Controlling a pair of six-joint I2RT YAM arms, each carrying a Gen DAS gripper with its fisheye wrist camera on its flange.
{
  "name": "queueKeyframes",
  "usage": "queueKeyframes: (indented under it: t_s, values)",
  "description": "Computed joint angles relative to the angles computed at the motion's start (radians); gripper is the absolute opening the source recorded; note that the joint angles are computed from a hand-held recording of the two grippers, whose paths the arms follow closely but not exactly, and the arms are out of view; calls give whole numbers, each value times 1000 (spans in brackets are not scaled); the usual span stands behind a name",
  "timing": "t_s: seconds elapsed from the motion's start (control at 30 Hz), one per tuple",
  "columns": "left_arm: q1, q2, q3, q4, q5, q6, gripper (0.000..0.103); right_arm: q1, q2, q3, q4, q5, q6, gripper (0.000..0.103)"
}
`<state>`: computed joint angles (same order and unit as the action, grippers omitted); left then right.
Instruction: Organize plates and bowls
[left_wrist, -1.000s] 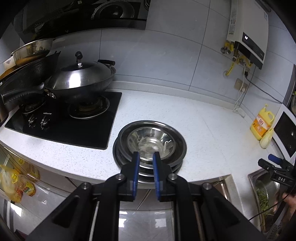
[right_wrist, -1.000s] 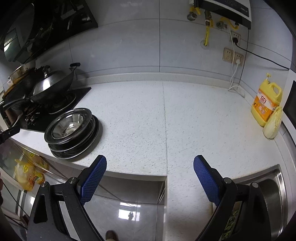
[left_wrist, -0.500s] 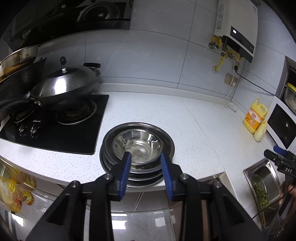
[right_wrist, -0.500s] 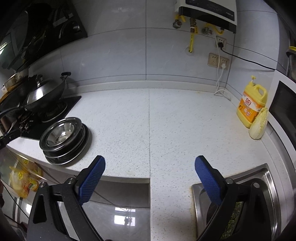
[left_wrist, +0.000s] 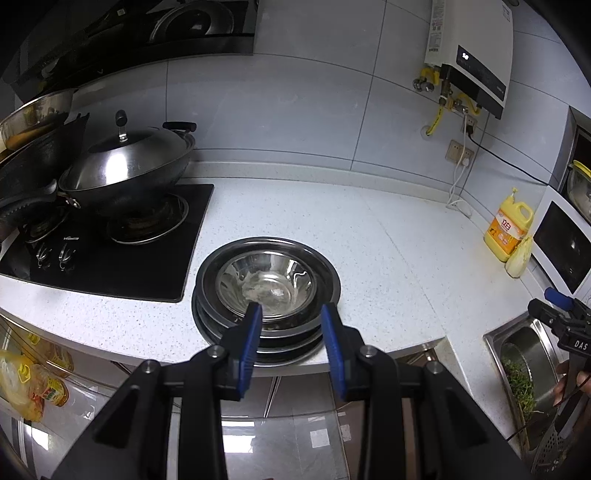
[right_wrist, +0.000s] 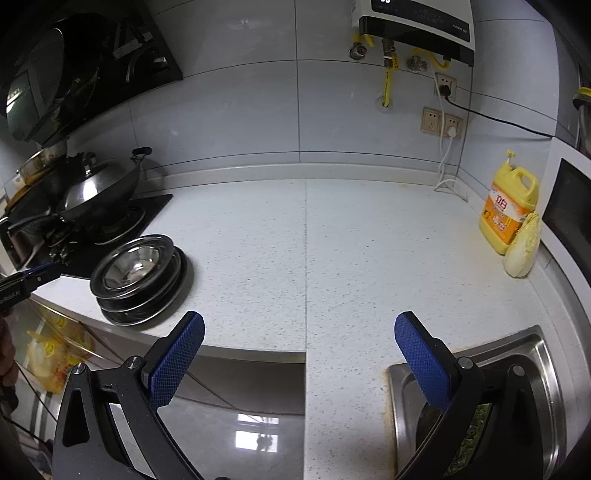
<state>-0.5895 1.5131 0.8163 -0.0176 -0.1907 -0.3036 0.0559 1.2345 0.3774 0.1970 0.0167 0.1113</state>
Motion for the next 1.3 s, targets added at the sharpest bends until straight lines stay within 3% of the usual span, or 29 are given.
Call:
queueKeyframes:
  t_s: [0.53, 1.3]
  values:
    - [-5, -69, -44, -29, -35, -42, 32, 17, 11, 5, 28, -13, -21, 101]
    - [20, -88, -57, -14, 18, -44, 32, -78, -28, 4, -10, -45, -39, 102]
